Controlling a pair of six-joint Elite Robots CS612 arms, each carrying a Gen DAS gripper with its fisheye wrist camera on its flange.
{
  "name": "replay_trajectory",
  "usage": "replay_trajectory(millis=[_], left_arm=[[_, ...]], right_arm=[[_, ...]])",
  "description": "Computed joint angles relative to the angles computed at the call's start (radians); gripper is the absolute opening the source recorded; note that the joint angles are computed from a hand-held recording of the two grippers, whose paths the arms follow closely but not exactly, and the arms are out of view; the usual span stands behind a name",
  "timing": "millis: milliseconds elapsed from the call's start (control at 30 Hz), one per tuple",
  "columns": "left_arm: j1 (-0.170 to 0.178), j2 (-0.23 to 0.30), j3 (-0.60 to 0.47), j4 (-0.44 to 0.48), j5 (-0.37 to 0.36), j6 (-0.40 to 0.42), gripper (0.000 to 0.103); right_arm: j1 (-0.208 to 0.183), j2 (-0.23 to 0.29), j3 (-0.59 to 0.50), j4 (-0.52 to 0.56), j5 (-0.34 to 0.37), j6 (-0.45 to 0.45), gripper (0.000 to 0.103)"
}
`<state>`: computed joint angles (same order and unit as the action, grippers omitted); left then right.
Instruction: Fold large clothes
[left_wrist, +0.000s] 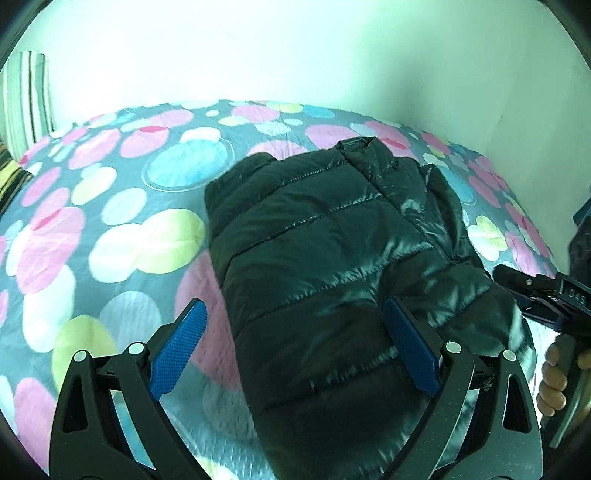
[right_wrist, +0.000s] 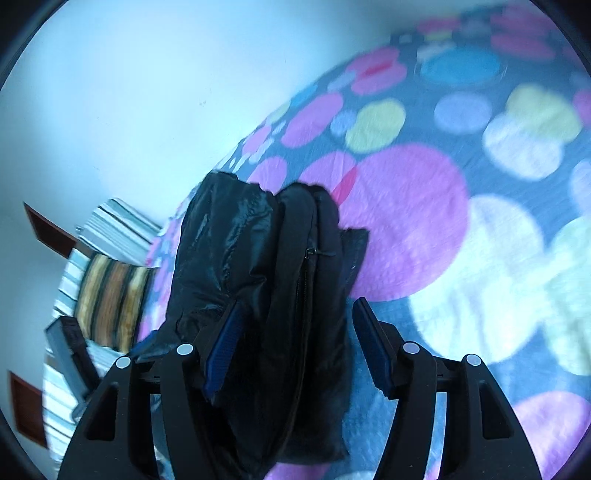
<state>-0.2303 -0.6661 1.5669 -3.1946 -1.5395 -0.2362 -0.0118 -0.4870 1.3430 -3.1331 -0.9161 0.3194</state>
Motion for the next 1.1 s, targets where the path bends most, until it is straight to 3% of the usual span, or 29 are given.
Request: replay_trajectory(millis=[167, 300, 467, 833, 1100], left_arm=[[-0.028, -0.047, 0.086, -0.072, 0.103, -0.02, 0.096], [-0.059, -0.087, 0.157, -0.118, 0.216, -0.042, 0.096], [-0.089, -0.132, 0.239, -0.195, 0.299, -0.078, 0.097], [-0.137, -0.19, 0.343, -0.288, 0.413, -0.134, 0.098], [-0.16, -0.202, 0.375, -0.319, 0.453, -0.129, 0.098]], right_arm=[[0.02, -0.071, 0.099, -0.084, -0.156, -0.053, 0.061], [0.044, -0.119, 0.178, -0.176, -0.3, -0.099, 0.071], [0.076, -0.161, 0.26, -0.286, -0.415, -0.167, 0.075], [0.13, -0.194, 0.359, -0.47, -0.572, -0.269, 0.082], [0.137, -0.205, 0.392, -0.509, -0.584, -0.28, 0.082]])
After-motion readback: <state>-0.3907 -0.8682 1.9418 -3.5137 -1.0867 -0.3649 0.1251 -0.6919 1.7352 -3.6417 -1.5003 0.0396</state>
